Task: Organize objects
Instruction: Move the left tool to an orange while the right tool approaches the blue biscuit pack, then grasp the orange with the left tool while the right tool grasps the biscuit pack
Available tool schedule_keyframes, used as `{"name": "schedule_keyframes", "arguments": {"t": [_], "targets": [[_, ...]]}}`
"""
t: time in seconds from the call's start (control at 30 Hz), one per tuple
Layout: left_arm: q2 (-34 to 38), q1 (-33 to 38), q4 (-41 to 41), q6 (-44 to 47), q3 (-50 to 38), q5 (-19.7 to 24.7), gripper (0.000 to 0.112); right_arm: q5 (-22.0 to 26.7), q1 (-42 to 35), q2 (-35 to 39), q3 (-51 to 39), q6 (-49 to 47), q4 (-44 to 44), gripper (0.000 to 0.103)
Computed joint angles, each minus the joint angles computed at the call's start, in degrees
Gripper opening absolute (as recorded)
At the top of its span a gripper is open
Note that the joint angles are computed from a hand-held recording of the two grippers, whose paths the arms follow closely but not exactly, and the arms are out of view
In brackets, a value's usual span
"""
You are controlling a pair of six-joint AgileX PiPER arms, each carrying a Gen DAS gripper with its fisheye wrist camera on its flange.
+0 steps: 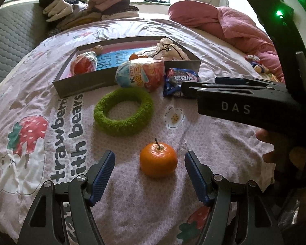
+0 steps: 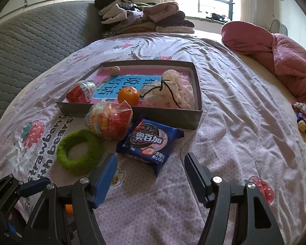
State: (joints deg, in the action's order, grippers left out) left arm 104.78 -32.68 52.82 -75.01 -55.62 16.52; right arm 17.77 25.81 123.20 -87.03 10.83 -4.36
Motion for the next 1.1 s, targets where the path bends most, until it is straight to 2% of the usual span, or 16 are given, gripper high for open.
{"name": "schedule_keyframes", "arguments": {"t": [0.53,0.67,0.93,1.1], "targets": [[3.26,1.37,3.53,-3.51,-1.82,-0.77,0.072,0.06,0.03,4.59,-4.40,6.58,-4.26,0.068],[4.31,1.68,4.74,-4.70,-2.25,-1.22,0.072,-0.20,-0.30,5.58,-5.46,3.52,-1.15,0.068],[5.31,2.83,11.41,-11.26,-2.38,-2.70,0.072,-0.68,0.60,7.73,-7.73,4.44,-3.03,0.068],[6.25,2.92,18.38,-17.49,-2.35,-2.98,0.072,-0.88,0.19,9.05,-8.99,-2.07,3.62,0.068]]}}
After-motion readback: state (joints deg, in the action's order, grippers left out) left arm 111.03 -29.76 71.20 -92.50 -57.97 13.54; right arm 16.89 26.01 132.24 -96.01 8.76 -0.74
